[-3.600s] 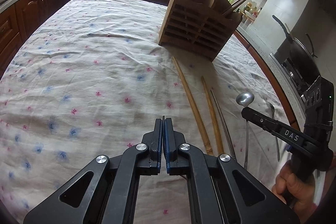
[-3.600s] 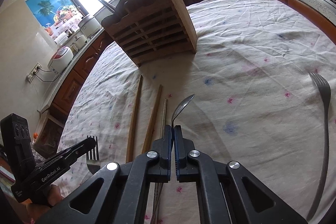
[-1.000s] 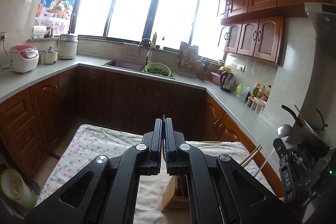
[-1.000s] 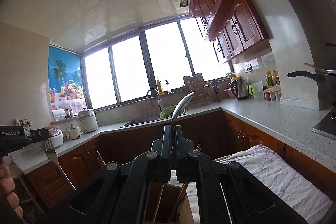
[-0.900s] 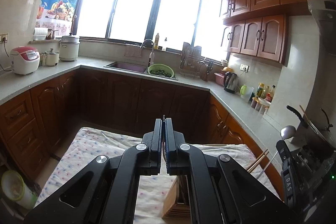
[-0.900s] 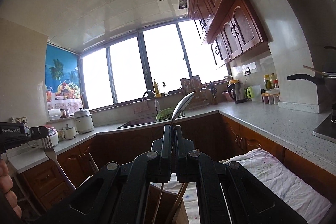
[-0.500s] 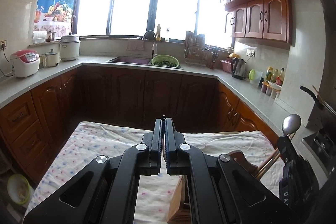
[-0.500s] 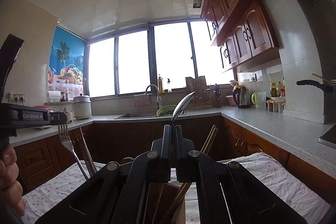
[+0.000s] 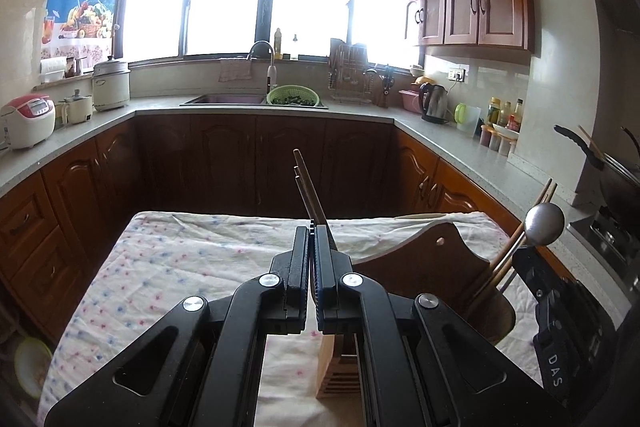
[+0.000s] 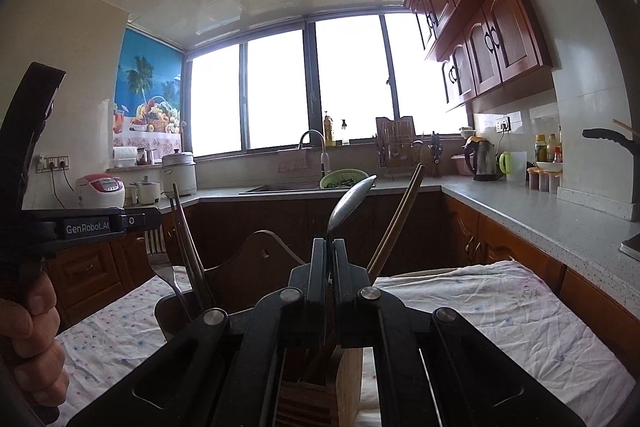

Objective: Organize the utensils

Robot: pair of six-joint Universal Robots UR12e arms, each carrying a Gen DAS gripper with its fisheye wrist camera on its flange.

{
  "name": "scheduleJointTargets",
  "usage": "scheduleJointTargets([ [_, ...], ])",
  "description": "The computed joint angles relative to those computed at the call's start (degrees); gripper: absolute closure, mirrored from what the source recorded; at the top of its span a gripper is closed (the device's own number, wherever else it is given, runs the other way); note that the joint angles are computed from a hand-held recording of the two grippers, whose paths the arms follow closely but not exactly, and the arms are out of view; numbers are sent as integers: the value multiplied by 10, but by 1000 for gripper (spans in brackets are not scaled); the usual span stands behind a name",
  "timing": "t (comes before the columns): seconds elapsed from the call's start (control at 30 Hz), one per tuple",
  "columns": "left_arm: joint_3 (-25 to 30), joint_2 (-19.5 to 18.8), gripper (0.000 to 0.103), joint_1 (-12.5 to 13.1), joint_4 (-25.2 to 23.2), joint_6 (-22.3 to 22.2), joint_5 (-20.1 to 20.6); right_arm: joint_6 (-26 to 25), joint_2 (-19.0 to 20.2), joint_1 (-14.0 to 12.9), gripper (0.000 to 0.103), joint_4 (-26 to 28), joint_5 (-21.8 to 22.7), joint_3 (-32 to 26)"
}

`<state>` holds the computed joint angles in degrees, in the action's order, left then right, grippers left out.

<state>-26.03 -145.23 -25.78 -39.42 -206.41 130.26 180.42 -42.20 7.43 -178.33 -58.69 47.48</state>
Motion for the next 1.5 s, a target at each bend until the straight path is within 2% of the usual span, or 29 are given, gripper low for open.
scheduleJointTargets([
  [0.2,2,-1,101,-1,4,24,-14,-22,-8,-1,101,59,8,9],
  [0.3,0,1,100,0,-4,28,-37,-28,-10,-2,101,92,13,7],
  [0.43,14,-6,100,-3,-23,40,-41,-16,-11,-6,100,105,26,7],
  [0.8,7,1,97,-3,-37,13,-52,6,-13,-11,95,150,42,-2],
  [0.83,3,4,92,-2,-36,10,-56,7,-13,-12,94,156,42,-3],
  [0.87,-2,7,81,-3,-33,7,-56,10,-14,-12,94,158,41,-3],
  [0.9,-7,10,66,-4,-29,4,-52,14,-16,-12,93,158,38,-1],
  [0.97,-21,16,55,-6,-13,0,-45,25,-19,-14,86,158,37,2],
  [1.03,-35,25,55,-7,-6,-7,-45,31,-21,-15,78,162,35,4],
  [1.1,-54,36,49,-8,-3,-18,-43,34,-26,-17,76,165,32,9],
  [1.17,-83,52,29,-10,7,-34,-36,41,-32,-19,66,168,34,17],
  [1.23,-115,70,17,-12,21,-54,-24,52,-41,-23,48,169,37,29],
  [1.27,-131,79,13,-13,24,-65,-21,57,-46,-25,46,166,39,37],
  [1.37,-173,103,11,-16,31,-88,-19,59,-61,-29,41,163,46,60],
  [1.5,-215,127,9,-22,35,-110,-11,54,-83,-35,29,159,68,94],
])
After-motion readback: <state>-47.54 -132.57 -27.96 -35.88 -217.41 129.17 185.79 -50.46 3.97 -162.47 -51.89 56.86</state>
